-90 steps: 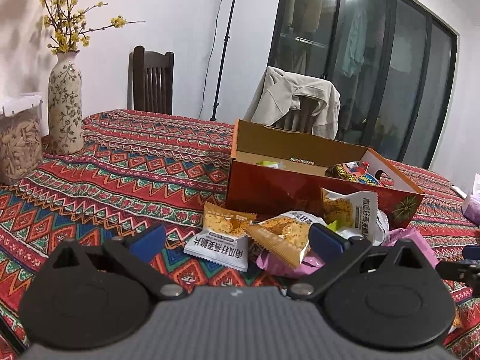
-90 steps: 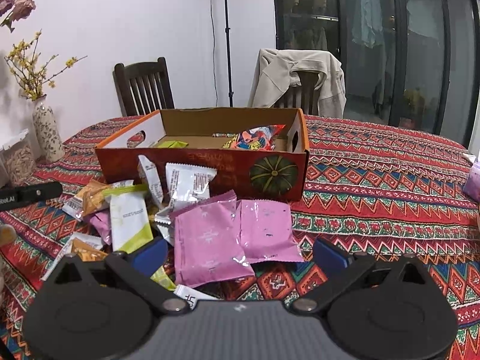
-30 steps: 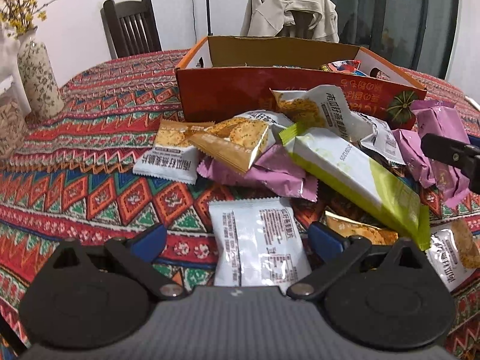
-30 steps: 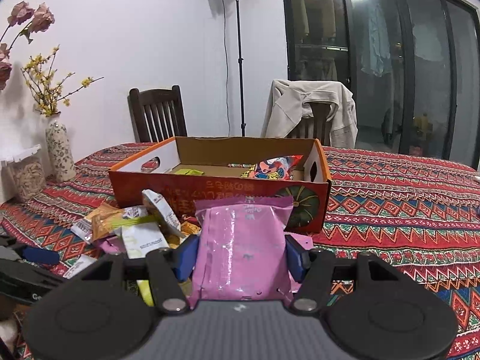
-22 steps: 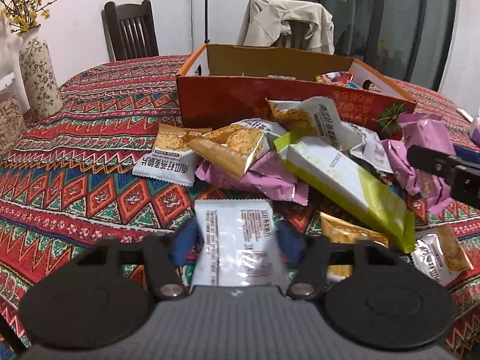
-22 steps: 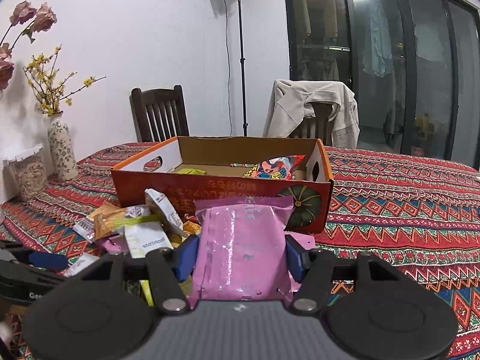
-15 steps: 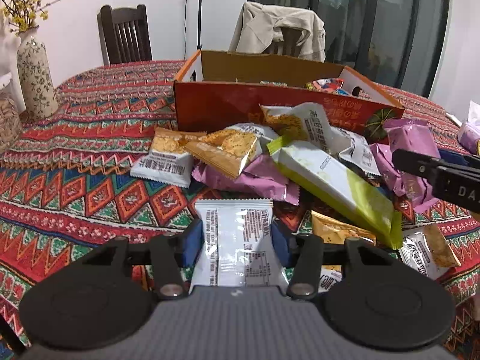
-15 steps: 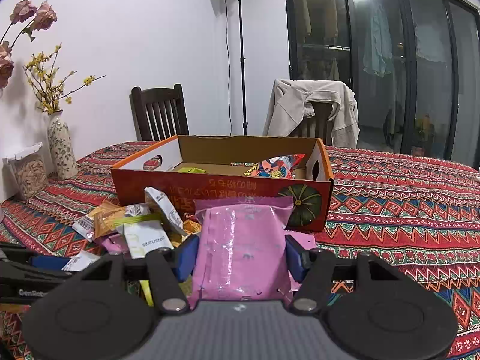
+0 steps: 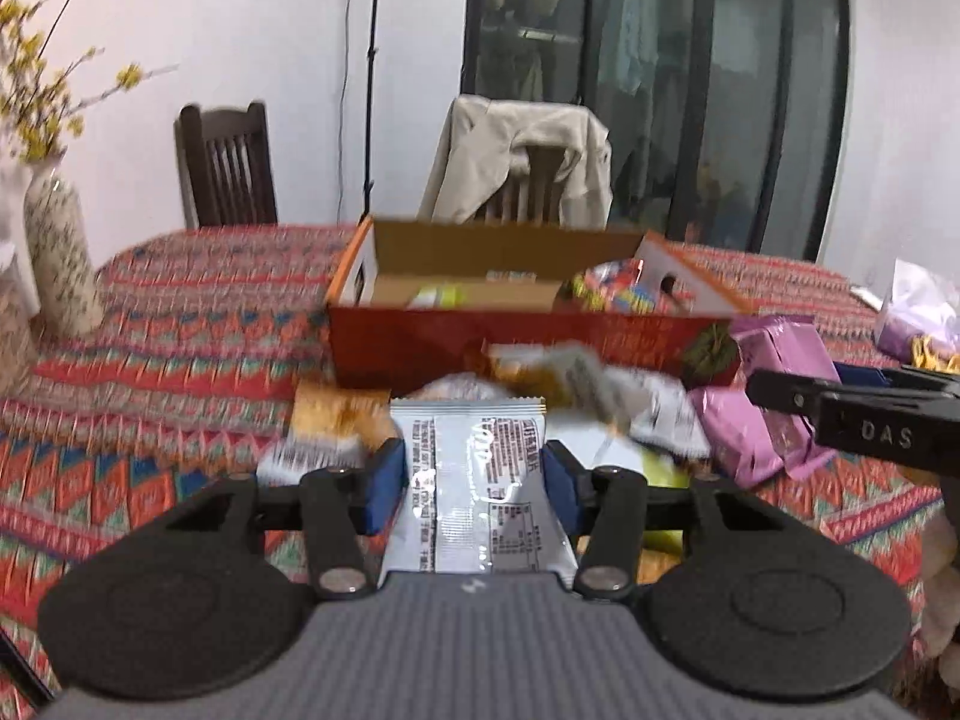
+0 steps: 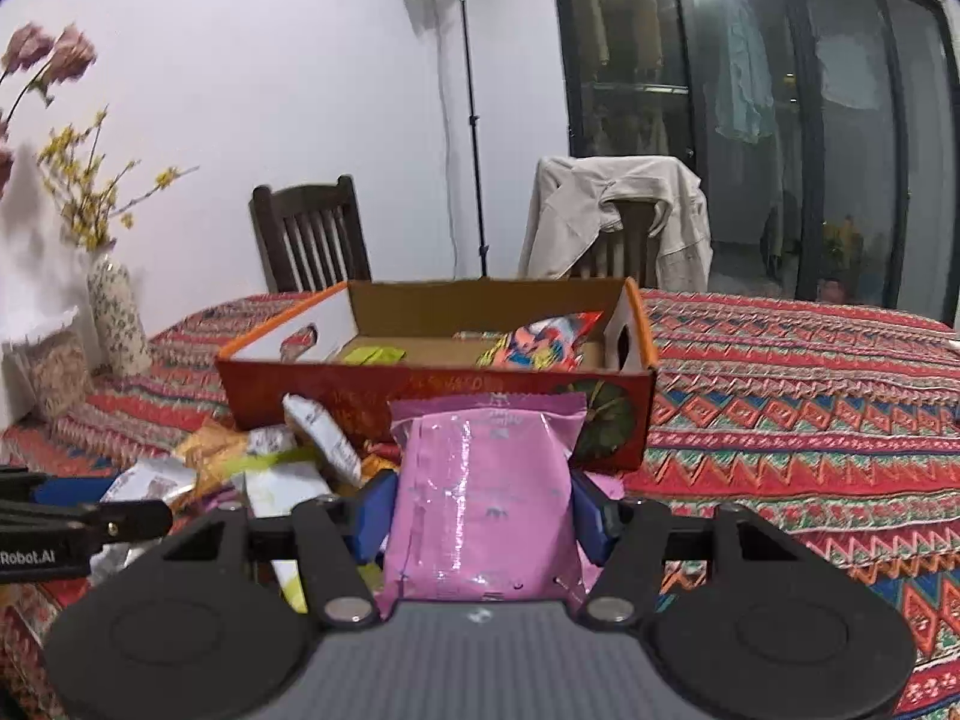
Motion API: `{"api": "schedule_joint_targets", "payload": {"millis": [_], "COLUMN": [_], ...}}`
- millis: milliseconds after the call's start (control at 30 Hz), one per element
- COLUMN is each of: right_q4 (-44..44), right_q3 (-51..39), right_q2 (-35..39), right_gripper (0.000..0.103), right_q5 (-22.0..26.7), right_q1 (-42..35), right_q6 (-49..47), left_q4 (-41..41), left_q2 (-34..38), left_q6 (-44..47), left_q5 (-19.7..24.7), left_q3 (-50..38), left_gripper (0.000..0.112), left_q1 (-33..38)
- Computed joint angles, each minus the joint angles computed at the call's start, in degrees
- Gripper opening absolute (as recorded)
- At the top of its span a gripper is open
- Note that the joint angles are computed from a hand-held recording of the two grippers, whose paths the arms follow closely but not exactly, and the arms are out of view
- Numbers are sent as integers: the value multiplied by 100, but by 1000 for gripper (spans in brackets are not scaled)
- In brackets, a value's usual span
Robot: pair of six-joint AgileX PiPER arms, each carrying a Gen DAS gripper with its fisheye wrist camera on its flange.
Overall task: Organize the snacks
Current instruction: 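Carry both packets over the cardboard box and open both tools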
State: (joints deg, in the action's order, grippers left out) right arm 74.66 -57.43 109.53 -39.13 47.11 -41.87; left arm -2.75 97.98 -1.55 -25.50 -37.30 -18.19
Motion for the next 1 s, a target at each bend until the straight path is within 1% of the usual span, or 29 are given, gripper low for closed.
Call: {"api": "schedule_joint_targets", "payload": {"millis": [67,133,233,300,400,533,600,733,767,867,967,1000], "right_q4": [136,340,539,559,631,862,1030,1491,1579,1775,1860,1852], "right_q3": [-28,-135,-373,-544,-932,-1653,-2070,-2892,-3069,-3575,-3862,-3915], "right_q2": [-94,-187,-263,-276,-188,162,400,903,1023,1406,1668,1734], "right_gripper": [60,60,60,60,60,60,60,60,60,60,60,60], "right_q5": [-116,-243,-381,-428,-330,-160,-16,262,276,212,325,355], "right_q1": [21,33,21,-15,-156,-409,-569,-885,-940,-1068,-1210,-1250], "right_q6": [-192,-558,-1085,-1344,-1723,-2356,-2682,-3280,-3349,-3521,-3527,-3509], "left_q4": [279,310,553,466,268,-542,-578,-1158,-1226,-2055,-2793,-2852], "left_q2": [26,61,190,305,510,839,1008,1412,1510,1853,2170,2258], "left_q6": [-243,-276,-514,-476,-346,378,387,801,809,1487,2158,2210], "left_q5": [136,220,462,619,838,1090,1183,1386,1434,1566,1673,1659], "left_q3": [-286,-539,-1069,-1399,-1927,-2664,-2981,-3673,-3834,-4354,-4771,-4842], "left_gripper": [51,51,51,51,51,51,51,51,51,51,51,51], "left_q1": [37,29,51,30,2,-65,-33,-15,3,19,48,61]}}
